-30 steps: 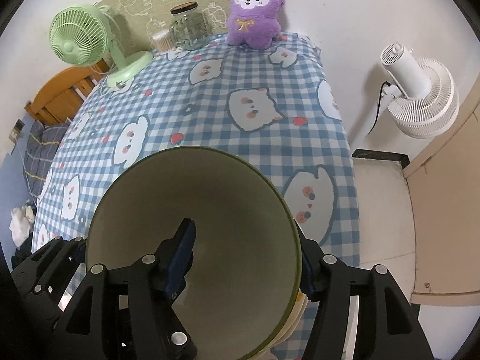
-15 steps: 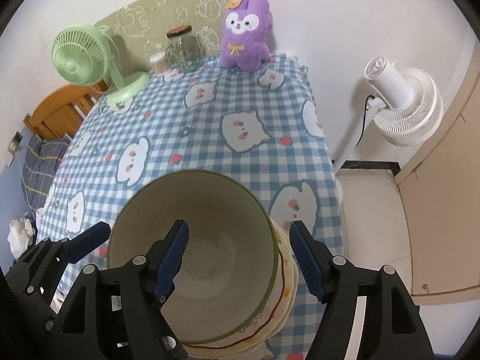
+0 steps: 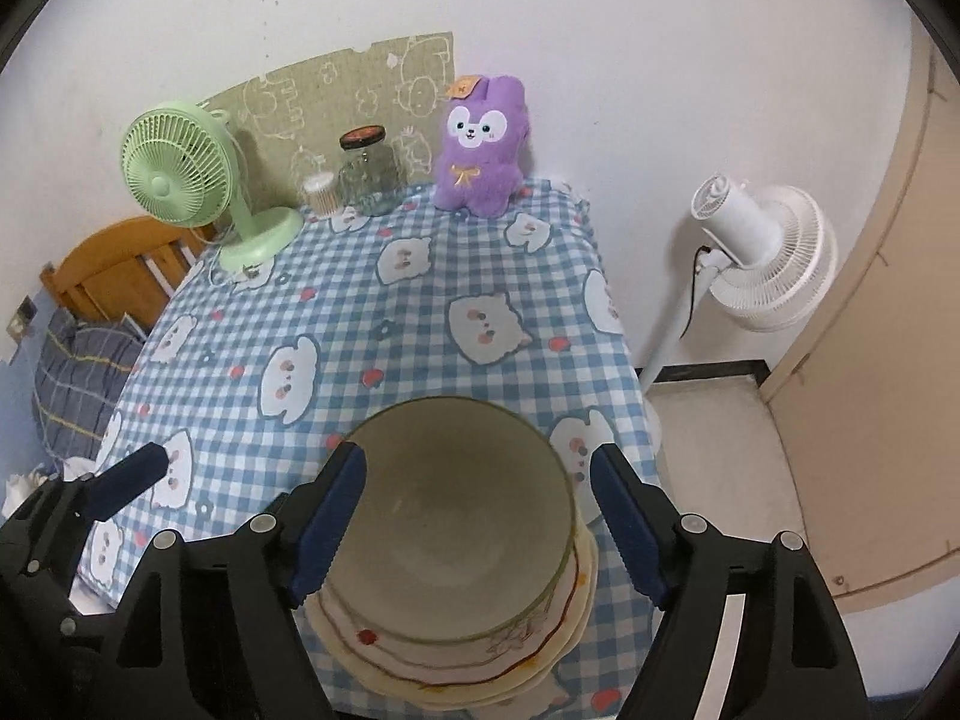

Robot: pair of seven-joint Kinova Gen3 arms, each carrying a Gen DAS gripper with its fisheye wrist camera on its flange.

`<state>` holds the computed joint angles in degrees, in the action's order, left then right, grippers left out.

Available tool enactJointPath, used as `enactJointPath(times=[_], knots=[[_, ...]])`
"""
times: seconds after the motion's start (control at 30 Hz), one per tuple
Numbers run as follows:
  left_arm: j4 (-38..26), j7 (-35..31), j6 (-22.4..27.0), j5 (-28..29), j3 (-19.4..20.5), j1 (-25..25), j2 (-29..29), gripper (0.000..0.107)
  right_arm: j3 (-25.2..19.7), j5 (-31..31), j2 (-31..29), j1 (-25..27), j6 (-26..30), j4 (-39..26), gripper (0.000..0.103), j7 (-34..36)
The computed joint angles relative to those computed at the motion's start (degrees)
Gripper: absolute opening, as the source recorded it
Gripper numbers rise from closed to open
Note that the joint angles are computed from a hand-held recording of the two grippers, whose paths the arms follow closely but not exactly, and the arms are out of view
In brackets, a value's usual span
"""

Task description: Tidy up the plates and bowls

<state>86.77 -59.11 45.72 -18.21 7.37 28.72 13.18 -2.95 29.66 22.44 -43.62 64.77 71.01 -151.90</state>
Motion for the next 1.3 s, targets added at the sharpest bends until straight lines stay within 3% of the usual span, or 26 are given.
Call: enactJointPath(times=[0.33, 0.53, 0.83, 0.93, 1.1, 1.3], knots=[[10.16, -5.84, -5.67, 1.06, 0.32, -5.88, -8.45, 0.09, 0.84, 6.81, 2.26, -9.37, 8.49, -4.58, 0.08, -10.6], [17.17, -14.27, -10.45, 6.35, 0.26, -11.53, -14.51, 0.092, 1.09, 12.43, 3.76, -15.88, 13.61, -6.01, 0.08, -19.21], [24.54, -22.99, -15.32, 11.41, -0.14, -16.94, -21.28, 0.095, 1.64, 15.88, 5.84, -22.11, 18.74, -8.44, 0.081, -24.98], [26.27, -23.22, -16.23, 12.31, 0.17, -18.15, -22.82, 0.096, 0.74, 16.86, 5.31, -22.89, 18.63, -7.15, 0.082, -25.71], [29.99, -17.48, -16.84, 8.12, 3.97, -21.65, -25.91, 0.096, -0.78, 18.04, 3.46, -23.51, 16.31, -2.78, 0.083, -27.68], [31.97, -13.3, -14.95, 8.45, 5.56, -22.71, -29.07, 0.096, -2.74, 18.42, 1.8, -23.86, 15.78, -0.19, 0.083, -28.46]])
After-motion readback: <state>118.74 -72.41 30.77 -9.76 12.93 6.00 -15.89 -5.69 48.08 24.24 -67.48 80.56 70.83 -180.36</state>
